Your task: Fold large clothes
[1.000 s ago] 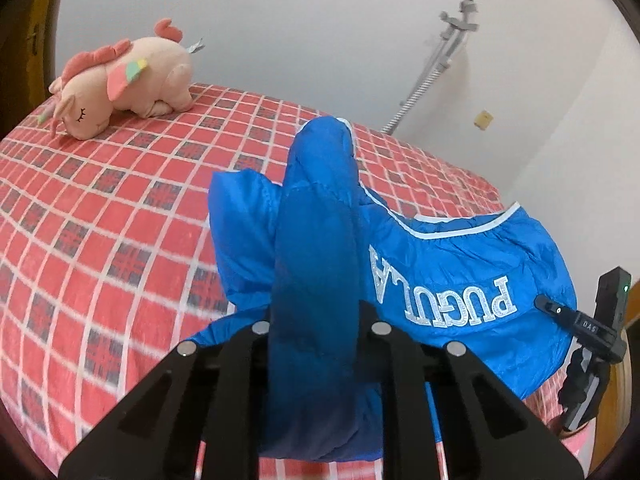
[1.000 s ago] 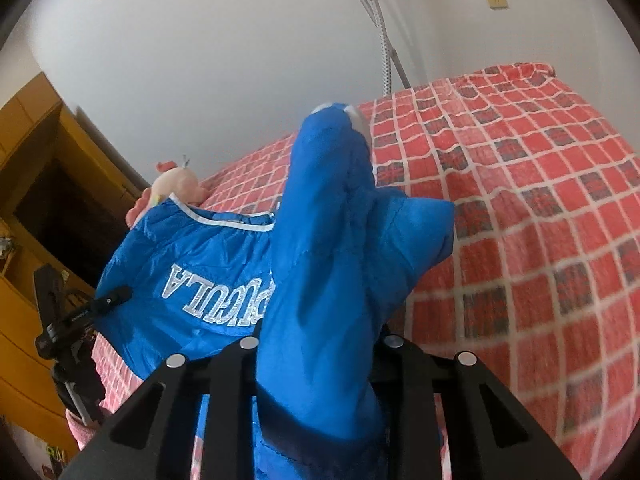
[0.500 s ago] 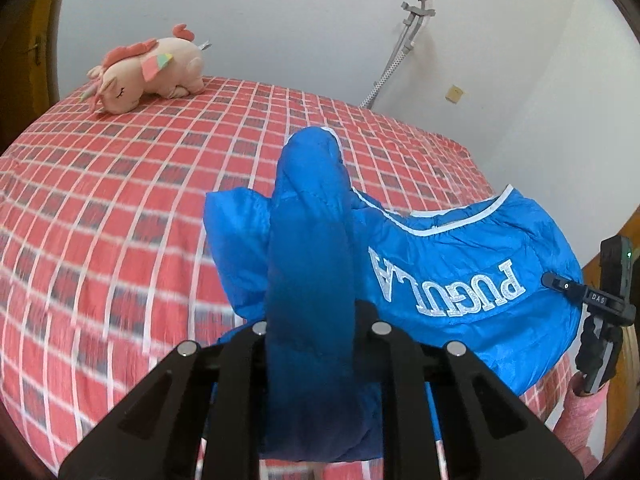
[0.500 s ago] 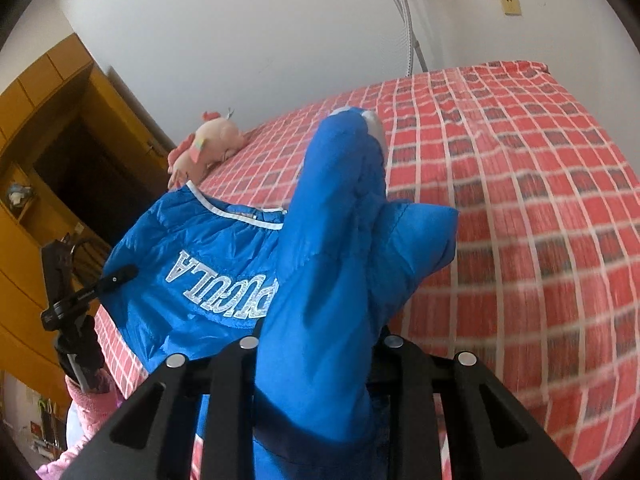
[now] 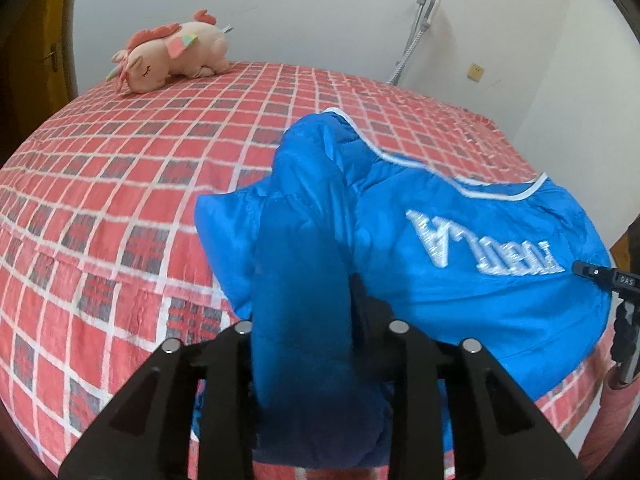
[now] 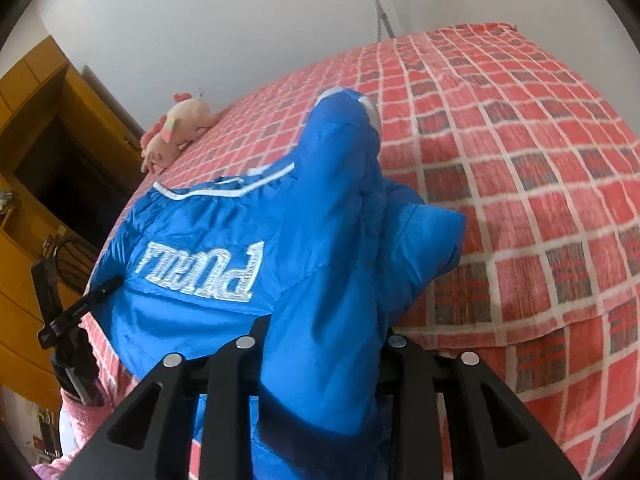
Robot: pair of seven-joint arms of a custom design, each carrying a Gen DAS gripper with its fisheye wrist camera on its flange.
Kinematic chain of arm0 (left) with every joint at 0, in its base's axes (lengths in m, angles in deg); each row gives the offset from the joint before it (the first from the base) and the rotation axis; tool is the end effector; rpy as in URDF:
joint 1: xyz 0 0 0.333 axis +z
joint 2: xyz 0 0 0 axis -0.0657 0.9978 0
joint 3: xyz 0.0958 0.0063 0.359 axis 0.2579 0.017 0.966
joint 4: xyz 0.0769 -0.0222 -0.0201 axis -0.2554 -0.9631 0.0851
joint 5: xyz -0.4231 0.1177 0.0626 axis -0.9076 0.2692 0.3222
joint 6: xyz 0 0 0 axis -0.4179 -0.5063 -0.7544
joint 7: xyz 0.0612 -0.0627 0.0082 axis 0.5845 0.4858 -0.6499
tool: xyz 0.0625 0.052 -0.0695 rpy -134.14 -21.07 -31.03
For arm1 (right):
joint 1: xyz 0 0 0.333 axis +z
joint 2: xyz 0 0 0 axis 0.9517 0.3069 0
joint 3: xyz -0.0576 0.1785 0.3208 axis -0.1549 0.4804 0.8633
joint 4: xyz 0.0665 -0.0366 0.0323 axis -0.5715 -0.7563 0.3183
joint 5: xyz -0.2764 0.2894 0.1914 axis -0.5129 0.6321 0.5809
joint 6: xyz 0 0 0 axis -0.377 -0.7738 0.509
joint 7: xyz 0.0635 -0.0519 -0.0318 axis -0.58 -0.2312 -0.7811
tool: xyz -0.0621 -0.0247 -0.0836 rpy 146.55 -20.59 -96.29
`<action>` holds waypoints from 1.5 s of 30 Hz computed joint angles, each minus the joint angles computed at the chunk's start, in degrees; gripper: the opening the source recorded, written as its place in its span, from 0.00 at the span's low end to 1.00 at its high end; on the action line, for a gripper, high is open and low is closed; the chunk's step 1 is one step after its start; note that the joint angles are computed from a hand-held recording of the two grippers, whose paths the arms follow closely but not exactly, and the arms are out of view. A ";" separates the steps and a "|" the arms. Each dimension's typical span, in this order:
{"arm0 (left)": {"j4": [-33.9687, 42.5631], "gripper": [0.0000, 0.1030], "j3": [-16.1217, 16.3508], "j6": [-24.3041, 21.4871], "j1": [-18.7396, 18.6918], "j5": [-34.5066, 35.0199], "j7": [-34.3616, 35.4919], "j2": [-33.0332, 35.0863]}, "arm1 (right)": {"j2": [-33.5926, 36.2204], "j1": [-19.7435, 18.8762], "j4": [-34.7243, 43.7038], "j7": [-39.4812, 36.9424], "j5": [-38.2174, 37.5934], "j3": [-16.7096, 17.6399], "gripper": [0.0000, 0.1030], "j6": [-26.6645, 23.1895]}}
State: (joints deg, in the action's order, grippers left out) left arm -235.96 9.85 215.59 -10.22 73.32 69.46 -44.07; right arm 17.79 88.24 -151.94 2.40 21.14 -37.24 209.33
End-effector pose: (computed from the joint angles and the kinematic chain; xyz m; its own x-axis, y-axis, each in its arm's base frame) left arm 0.4212 -0.1396 0.5127 0.1429 -0.9730 0.1810 -0.7218 -0.2276 -0.6536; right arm 0.5321 0.1795 0.5722 0.3260 -0.8399 -0.4339 -0.8858 -0.1110 -0.4506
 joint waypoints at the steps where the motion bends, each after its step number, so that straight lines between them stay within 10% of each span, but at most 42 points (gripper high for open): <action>1: -0.25 0.31 -0.95 0.46 0.84 0.75 -0.84 0.10 | -0.14 -0.01 -0.82 0.12 -0.02 0.18 0.30 1.15; 12: -0.57 0.37 -8.50 1.28 8.01 13.33 -12.11 1.14 | 0.21 1.19 -5.12 -0.73 0.82 0.57 0.38 8.67; 24: -4.23 0.59 -3.46 -4.81 1.42 8.65 -10.73 -8.28 | -9.38 -0.58 -10.94 8.84 -12.43 2.92 0.55 14.35; 36: -0.86 0.59 -11.99 -5.83 3.84 14.06 -17.22 -9.27 | -14.57 2.41 -15.27 10.13 -18.21 4.61 0.32 18.88; 45: -0.75 0.59 -10.41 -7.24 1.87 17.15 -19.36 -5.67 | -12.82 1.68 -15.77 12.25 -19.43 4.91 0.29 18.00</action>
State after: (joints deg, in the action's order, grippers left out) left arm -236.71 -0.56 208.35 -8.35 90.47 50.10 -49.74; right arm 4.97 89.92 -167.71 14.65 1.71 -32.34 227.33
